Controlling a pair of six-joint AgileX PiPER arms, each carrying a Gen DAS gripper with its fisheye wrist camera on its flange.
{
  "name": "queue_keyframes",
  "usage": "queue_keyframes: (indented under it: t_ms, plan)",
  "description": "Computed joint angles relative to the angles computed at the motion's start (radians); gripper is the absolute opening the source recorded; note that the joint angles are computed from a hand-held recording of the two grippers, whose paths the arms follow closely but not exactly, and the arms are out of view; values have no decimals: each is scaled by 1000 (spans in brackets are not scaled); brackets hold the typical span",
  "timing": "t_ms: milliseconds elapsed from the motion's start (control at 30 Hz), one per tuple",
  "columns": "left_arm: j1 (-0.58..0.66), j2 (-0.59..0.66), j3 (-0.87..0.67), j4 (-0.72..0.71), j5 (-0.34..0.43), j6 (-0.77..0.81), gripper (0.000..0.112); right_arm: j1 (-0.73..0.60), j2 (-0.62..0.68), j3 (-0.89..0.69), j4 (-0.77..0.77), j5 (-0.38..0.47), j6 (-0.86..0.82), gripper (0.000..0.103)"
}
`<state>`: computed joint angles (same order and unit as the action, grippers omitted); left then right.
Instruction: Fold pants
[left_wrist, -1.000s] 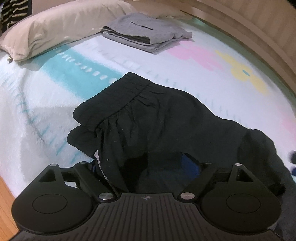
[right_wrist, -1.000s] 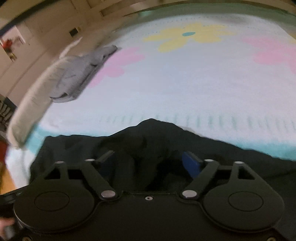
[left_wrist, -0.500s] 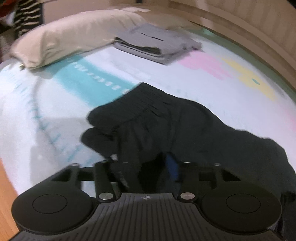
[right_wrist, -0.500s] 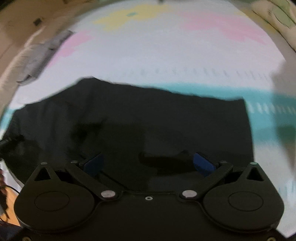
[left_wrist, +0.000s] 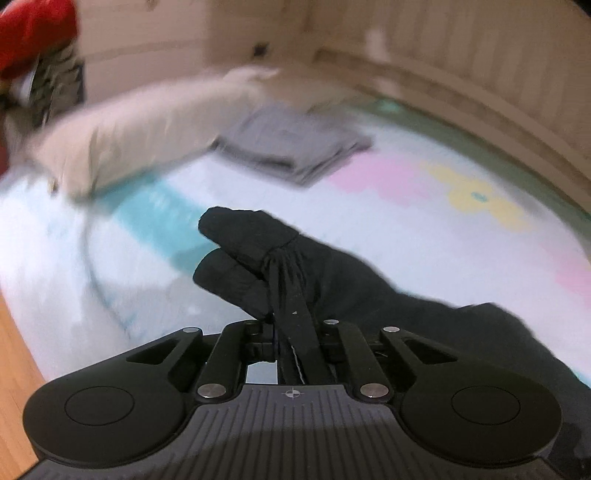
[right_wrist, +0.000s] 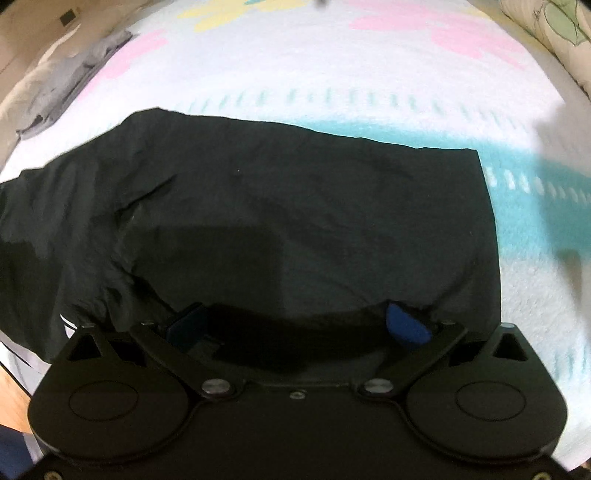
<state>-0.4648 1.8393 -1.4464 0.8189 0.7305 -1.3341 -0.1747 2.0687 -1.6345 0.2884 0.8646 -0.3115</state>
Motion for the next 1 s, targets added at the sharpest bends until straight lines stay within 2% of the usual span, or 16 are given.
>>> queue_keyframes:
  t_ms: [233,300,367,467,567,600,633,700,767,867,933,1000]
  plan:
    - [-216,18,-176,221,161,64,10,-66,25,-86,91,130,-5,103]
    - [-286,60,-256,260,178,96,10,-91,22,-111,124,172,5,103]
    - [-337,107,-332,252,165,147,10,-119,2,-104,150,169,-8,103]
    - [-407,215,-492,178,133,287,10,-153,-12,-115,165,135,-16,103]
    - [-446,333,-628,61,76,419,23,-193,-11,-127,156,104,7,103]
    - [-445,361,-651,-28,30,503,29,-206,-13,-128,148,94,21,103]
    - [-445,390,-683,-118,15,590,30,-220,-13,-128,140,84,35,103]
    - [-443,448,-757,-290,22,755,30,-239,-14,-127,125,59,62,103]
    - [-439,458,-754,-397,10,839,30,-253,-13,-124,110,29,95,103]
    - [-424,420,-696,-442,-18,844,31,-269,-9,-124,133,7,95,103]
    - [-405,370,-639,-468,-51,844,37,-279,-9,-123,166,12,68,103]
    - [-375,354,-647,-532,-59,907,43,-284,-16,-116,190,24,42,103]
